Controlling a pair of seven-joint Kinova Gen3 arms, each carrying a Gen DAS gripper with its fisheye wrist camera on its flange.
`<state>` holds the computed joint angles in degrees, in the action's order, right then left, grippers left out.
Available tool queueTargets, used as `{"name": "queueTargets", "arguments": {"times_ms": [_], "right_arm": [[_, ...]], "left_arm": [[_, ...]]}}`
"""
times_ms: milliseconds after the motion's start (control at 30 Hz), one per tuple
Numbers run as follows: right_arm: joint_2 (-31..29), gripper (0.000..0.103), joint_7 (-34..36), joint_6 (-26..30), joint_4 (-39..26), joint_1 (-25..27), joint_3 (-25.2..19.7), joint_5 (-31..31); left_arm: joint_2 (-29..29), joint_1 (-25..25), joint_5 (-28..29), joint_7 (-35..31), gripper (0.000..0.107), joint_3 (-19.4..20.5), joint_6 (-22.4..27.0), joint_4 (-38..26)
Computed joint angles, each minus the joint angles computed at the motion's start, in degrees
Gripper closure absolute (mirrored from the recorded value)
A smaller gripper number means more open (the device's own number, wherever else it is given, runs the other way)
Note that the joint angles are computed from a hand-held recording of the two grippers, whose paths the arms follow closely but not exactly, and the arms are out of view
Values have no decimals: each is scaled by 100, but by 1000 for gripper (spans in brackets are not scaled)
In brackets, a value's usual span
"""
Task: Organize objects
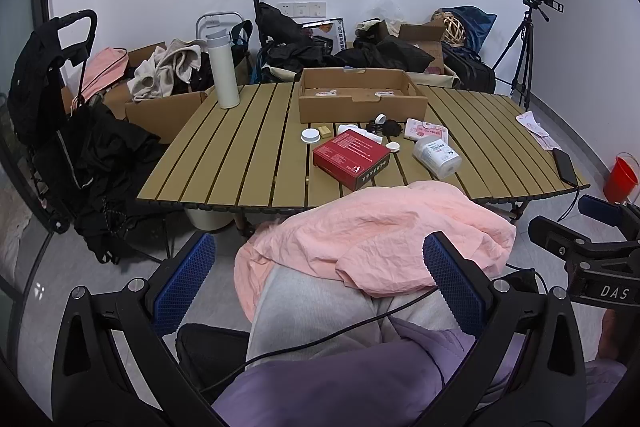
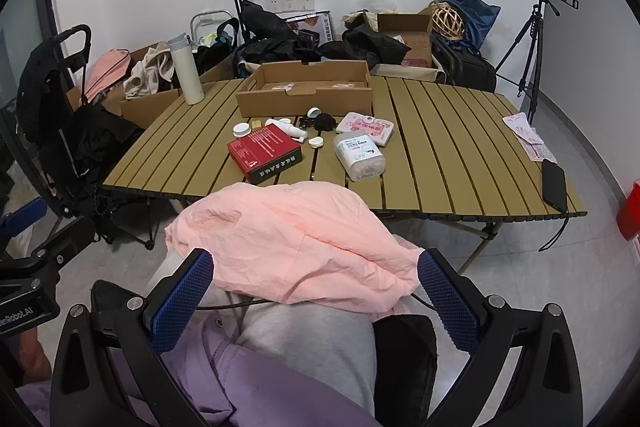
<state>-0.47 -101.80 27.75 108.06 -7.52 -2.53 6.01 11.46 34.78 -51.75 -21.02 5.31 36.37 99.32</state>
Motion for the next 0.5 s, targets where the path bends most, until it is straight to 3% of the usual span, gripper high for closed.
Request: {"name": "queueTargets", "arguments": {"times_ms": [500], "right_arm": [[40,0,247,90,-59,30,27,-220]], "left_arm": [[11,2,1,-32,4,0,6,-6]]}}
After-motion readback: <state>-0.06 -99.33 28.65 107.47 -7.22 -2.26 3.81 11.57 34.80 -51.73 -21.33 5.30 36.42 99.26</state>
